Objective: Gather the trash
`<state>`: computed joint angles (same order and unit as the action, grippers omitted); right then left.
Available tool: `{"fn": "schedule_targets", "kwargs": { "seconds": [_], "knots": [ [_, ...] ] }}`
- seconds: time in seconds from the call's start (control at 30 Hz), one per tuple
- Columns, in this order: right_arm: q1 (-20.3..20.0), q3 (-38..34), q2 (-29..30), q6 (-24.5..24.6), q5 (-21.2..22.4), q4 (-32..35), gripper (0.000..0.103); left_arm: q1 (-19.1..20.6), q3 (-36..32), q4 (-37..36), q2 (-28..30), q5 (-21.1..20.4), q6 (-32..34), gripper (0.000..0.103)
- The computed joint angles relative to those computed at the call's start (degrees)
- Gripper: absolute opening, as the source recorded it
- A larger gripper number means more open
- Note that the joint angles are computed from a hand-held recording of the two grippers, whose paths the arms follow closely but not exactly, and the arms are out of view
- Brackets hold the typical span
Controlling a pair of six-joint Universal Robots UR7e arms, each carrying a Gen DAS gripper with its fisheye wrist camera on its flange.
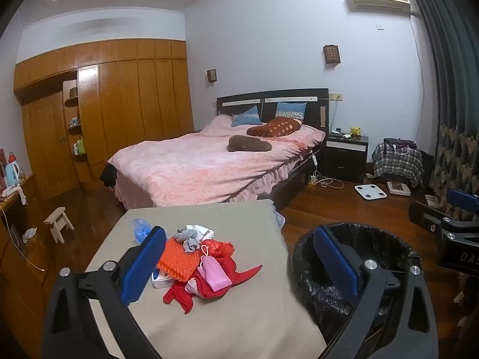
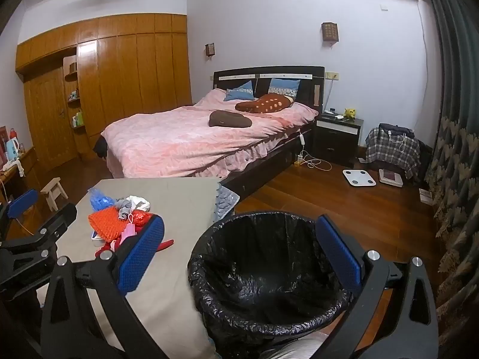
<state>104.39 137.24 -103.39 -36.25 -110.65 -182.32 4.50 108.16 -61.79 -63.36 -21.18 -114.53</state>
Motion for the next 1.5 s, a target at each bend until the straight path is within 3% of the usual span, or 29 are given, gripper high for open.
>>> {"fn": "schedule_targets", "kwargs": {
  "seconds": [1.5],
  "knots": [
    [0.5,0.0,0.2,0.1,-0.5,-0.2,0.098,-0.1,0.0,0.1,0.0,-0.1,0.0,0.097]
  ]
}}
